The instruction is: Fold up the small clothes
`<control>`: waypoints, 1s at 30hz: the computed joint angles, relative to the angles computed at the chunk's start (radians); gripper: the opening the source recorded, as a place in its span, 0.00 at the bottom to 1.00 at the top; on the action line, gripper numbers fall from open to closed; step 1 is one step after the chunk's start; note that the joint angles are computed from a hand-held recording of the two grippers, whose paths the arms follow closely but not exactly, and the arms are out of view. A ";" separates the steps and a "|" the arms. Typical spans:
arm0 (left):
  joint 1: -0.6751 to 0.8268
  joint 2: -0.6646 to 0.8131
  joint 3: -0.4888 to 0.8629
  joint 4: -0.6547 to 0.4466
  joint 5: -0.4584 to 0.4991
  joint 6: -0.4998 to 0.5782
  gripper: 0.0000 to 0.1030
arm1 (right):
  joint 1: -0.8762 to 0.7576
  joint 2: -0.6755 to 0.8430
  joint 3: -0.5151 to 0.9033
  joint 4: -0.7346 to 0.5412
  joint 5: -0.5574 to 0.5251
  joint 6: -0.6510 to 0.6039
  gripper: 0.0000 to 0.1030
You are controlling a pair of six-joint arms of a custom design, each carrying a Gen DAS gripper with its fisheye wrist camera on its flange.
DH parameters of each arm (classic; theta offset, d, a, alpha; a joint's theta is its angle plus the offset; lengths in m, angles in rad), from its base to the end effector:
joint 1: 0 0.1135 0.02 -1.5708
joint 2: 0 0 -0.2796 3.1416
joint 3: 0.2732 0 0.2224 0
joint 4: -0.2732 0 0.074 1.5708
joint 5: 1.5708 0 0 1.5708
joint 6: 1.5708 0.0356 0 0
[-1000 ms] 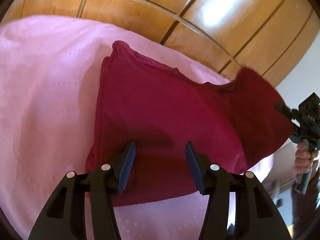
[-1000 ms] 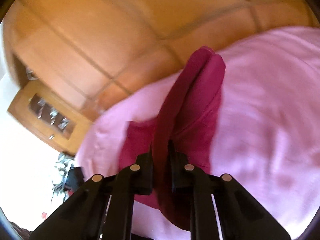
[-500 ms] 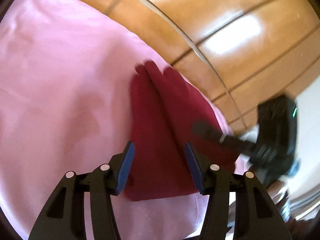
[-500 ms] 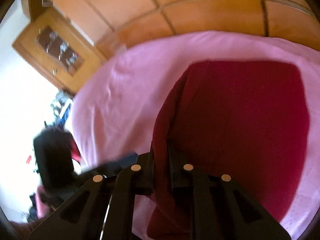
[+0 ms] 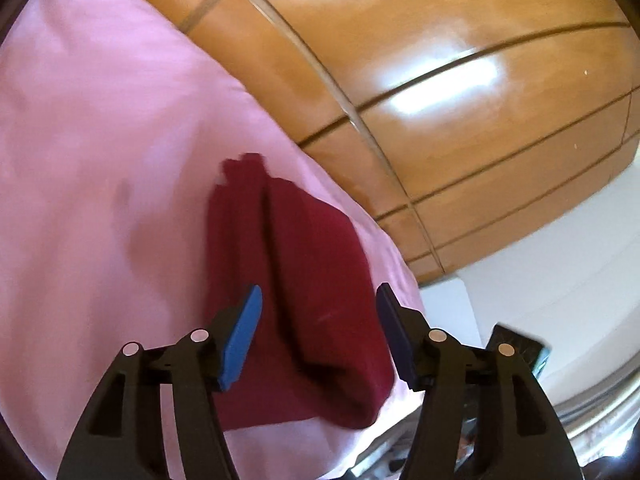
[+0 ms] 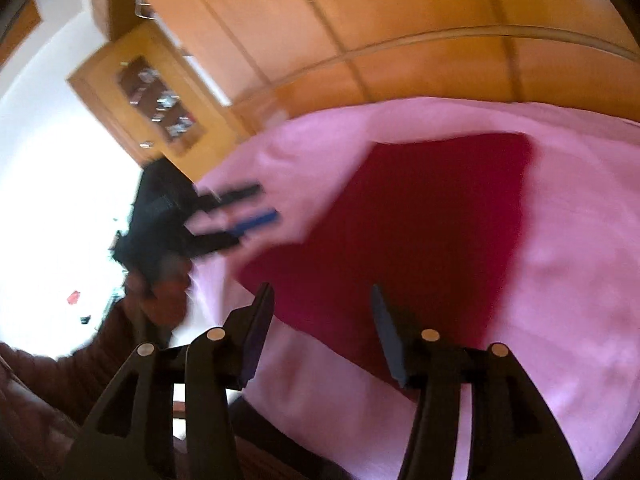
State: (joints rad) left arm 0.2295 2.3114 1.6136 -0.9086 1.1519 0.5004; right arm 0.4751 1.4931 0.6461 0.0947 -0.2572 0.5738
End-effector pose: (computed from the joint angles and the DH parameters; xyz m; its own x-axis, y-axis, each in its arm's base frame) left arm 0.4049 0.0612 0.1398 -0.9134 -0.0130 -0.4068 0.3579 0.4501 -0.8181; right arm 0.2308 0.1289 0.1974 -0.8401 0.1582 -0.5188 -0.1804 0.8206 0.5423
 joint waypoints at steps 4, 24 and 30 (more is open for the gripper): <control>-0.096 0.006 0.047 0.037 -0.095 -0.077 0.62 | -0.003 -0.060 -0.086 -0.051 0.065 0.006 0.50; -0.114 -0.131 -0.200 0.369 -0.323 -0.160 0.09 | 0.073 0.003 -0.156 0.081 0.079 -0.023 0.66; -0.123 -0.070 -0.198 0.444 -0.387 -0.260 0.16 | 0.111 0.032 -0.105 0.024 0.116 -0.045 0.66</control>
